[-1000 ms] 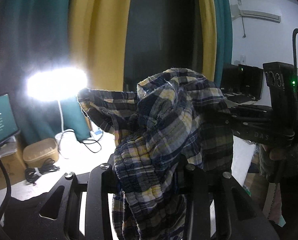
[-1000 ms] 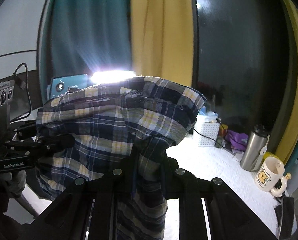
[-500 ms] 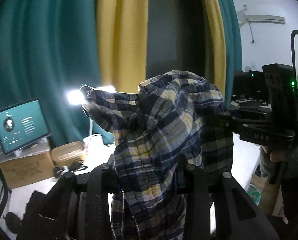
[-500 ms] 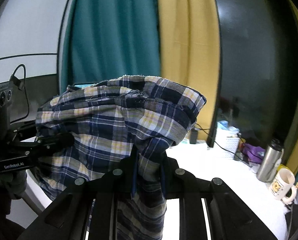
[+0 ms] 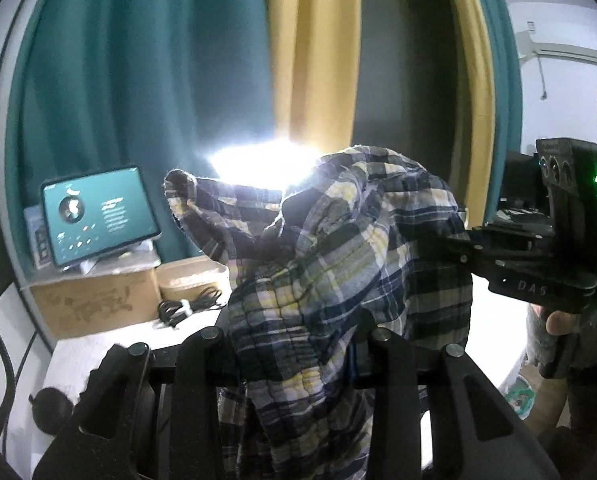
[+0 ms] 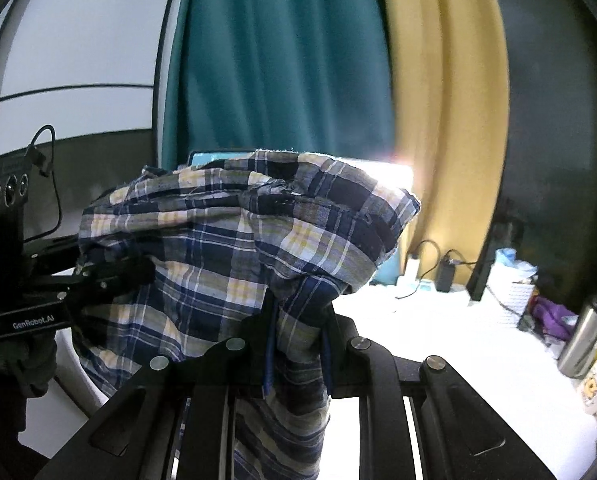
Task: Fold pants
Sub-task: 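Lift the plaid pants up with both grippers and hold them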
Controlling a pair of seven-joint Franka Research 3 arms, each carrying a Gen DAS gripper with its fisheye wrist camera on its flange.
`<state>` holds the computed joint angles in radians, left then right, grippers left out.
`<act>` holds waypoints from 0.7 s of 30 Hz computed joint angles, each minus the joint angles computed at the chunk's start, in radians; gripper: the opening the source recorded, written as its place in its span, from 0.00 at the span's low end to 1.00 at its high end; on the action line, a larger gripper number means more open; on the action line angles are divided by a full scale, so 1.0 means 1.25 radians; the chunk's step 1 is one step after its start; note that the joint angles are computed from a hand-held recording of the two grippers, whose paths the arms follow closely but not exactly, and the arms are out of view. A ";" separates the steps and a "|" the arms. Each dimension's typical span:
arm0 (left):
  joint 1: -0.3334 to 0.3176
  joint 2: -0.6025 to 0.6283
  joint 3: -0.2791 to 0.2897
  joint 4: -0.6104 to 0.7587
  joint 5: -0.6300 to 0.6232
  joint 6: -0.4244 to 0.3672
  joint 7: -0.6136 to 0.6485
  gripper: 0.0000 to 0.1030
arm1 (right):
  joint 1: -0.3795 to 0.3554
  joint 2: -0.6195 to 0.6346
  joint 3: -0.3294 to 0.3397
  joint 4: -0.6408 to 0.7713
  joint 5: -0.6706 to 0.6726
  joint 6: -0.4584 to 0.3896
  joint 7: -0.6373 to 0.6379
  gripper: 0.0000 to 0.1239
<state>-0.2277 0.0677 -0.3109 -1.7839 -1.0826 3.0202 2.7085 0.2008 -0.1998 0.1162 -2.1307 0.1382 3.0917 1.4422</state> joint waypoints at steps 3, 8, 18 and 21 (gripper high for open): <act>0.007 -0.007 0.008 -0.013 -0.003 -0.005 -0.007 0.33 | 0.007 0.033 0.002 0.023 -0.003 -0.006 -0.001 0.15; 0.017 0.004 0.022 -0.022 0.042 -0.020 -0.068 0.33 | 0.038 0.088 -0.017 0.071 0.026 -0.041 -0.027 0.15; 0.060 0.084 0.001 0.034 0.218 -0.062 -0.234 0.33 | 0.054 0.199 -0.039 0.172 0.043 -0.095 -0.021 0.15; 0.073 0.124 -0.005 0.072 0.289 -0.089 -0.292 0.33 | 0.057 0.231 -0.046 0.205 0.039 -0.119 -0.008 0.15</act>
